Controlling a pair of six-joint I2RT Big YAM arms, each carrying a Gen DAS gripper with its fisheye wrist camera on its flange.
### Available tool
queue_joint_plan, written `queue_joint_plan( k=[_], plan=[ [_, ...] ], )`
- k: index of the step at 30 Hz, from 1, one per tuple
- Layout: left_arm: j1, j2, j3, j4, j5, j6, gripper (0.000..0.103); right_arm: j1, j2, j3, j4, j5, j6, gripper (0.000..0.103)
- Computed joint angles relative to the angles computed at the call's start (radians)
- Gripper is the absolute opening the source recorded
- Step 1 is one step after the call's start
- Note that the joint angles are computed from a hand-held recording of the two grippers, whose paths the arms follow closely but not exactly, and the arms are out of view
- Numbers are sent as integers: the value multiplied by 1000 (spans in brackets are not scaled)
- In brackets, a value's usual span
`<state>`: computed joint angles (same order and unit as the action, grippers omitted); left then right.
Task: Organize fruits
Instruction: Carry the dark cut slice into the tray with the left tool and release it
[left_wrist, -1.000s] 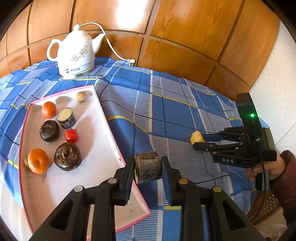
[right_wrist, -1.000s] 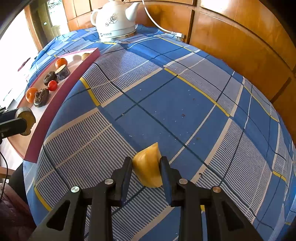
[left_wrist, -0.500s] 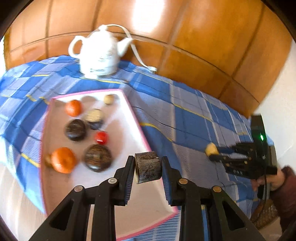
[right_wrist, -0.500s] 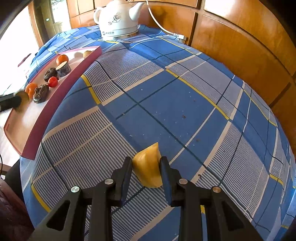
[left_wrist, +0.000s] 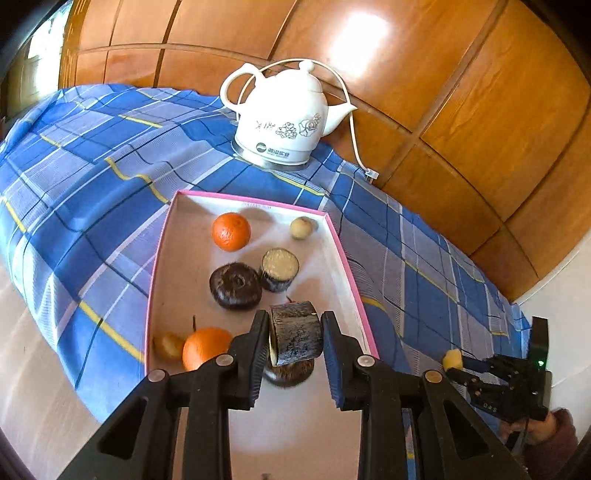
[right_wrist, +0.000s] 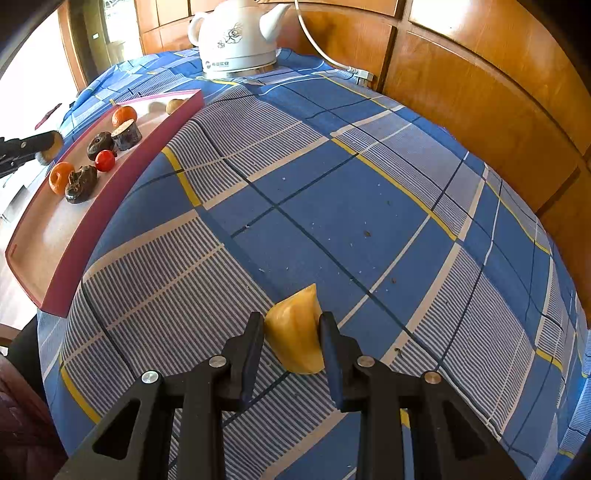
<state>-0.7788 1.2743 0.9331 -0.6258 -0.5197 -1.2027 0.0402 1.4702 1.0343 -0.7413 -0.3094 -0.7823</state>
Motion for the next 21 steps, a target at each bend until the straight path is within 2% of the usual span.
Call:
queue_joint_plan(
  k=[6,10,14,21],
  plan=[
    [60,58,19,-10,27,35,29,1,-1,0,1,1,0,31],
    [78,72,11,-12,42,16,42,1,-1,-1,1,1,-1,31],
    [48,72,16,-66,-6,-9,42,1,-1,-2,2,2,-1,31],
    [-12,76,33,-166,-80,-102,42,4,-4,-5,10,9,-5,31]
  ],
)
